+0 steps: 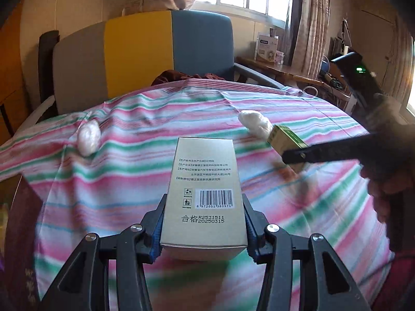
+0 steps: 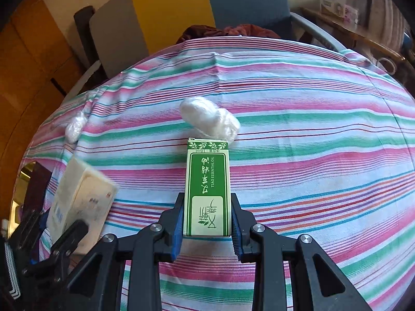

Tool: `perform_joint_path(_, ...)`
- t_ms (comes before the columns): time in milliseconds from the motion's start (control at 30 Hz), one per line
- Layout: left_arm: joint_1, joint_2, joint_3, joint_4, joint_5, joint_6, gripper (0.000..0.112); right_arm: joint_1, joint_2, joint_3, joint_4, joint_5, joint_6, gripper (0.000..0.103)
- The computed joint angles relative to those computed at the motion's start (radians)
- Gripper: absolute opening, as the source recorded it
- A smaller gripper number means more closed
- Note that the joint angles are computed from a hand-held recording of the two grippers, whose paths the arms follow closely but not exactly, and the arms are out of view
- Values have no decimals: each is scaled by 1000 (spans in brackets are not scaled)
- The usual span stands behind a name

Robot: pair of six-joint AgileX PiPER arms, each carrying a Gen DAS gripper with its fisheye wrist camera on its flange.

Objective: Organize objects
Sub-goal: 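Carry the white box over the gold tray with the left tool and lower it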

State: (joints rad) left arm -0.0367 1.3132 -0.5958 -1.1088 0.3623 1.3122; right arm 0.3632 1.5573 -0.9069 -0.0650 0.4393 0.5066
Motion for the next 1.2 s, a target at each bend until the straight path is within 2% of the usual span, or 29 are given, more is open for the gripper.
perform_joint_path(167, 119, -104, 35, 79, 135, -26, 50, 21, 3, 5, -32, -3, 23, 31)
perform_joint_path(233, 192, -130, 21, 105, 228, -48, 50, 26, -1, 12, -43, -3, 33, 31)
perform_joint_path(500, 630, -197, -79, 100, 650, 40, 50, 52, 9, 5, -103, 1, 93, 31)
perform_joint_path(633, 846, -127, -173, 99, 774, 85, 50, 67, 15, -1, -140, 10, 132, 31)
perform_joint_path(767, 961, 2, -286, 147, 809, 55, 50, 69, 7, 5, -158, 5, 149, 31)
perform_joint_path(833, 992, 56, -319, 168, 800, 41, 50, 76, -2, 10, -178, -4, 167, 31)
perform_joint_path(1033, 976, 176, -375, 279, 714, -47, 50, 110, -31, 23, -244, -35, 220, 31)
perform_joint_path(1200, 955, 176, -347, 313, 617, -30, 50, 137, -44, 27, -313, -40, 279, 31)
